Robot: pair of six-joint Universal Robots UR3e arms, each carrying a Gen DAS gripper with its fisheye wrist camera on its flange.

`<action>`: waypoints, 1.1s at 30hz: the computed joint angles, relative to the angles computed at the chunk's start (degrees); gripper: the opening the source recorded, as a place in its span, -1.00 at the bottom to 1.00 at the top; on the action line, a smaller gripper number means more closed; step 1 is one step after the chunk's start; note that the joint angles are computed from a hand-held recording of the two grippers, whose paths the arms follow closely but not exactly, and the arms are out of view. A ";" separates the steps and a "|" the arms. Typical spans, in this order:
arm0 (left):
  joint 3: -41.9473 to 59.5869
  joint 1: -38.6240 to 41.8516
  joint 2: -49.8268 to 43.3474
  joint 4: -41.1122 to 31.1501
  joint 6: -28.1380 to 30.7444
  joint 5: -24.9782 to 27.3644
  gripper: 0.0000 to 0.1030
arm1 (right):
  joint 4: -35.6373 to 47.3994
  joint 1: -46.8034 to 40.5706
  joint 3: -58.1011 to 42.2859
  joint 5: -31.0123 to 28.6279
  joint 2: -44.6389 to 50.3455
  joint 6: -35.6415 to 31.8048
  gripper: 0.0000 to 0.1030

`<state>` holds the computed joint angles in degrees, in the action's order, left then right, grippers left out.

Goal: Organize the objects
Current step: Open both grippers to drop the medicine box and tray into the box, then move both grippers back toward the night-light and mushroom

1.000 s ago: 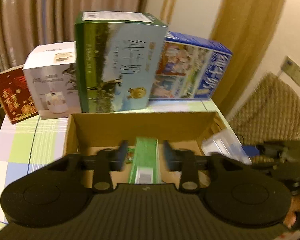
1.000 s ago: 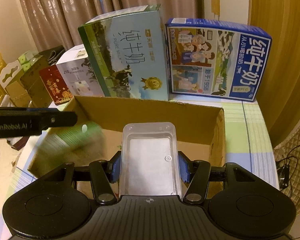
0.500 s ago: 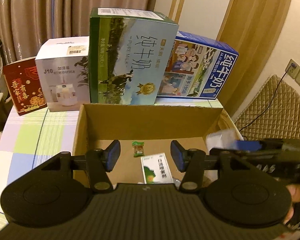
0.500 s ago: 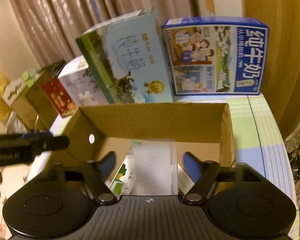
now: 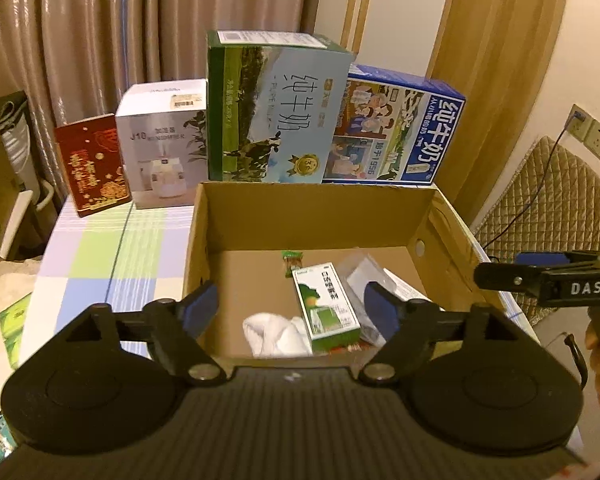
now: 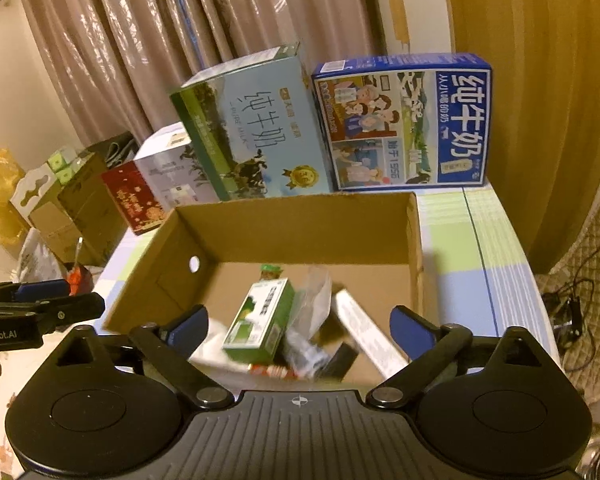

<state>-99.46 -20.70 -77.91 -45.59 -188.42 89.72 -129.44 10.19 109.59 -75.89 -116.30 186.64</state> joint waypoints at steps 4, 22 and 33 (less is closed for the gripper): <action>-3.31 -2.79 7.11 -2.25 -2.98 2.82 0.74 | 6.52 1.19 1.56 -0.40 -8.43 0.03 0.96; -1.57 -38.13 18.63 -21.18 -23.73 35.34 0.98 | 14.12 39.86 6.27 -28.66 -22.77 28.93 0.97; 1.69 -56.14 15.86 -37.44 -46.26 44.85 0.98 | 17.87 66.47 4.56 -48.13 -15.52 47.98 0.97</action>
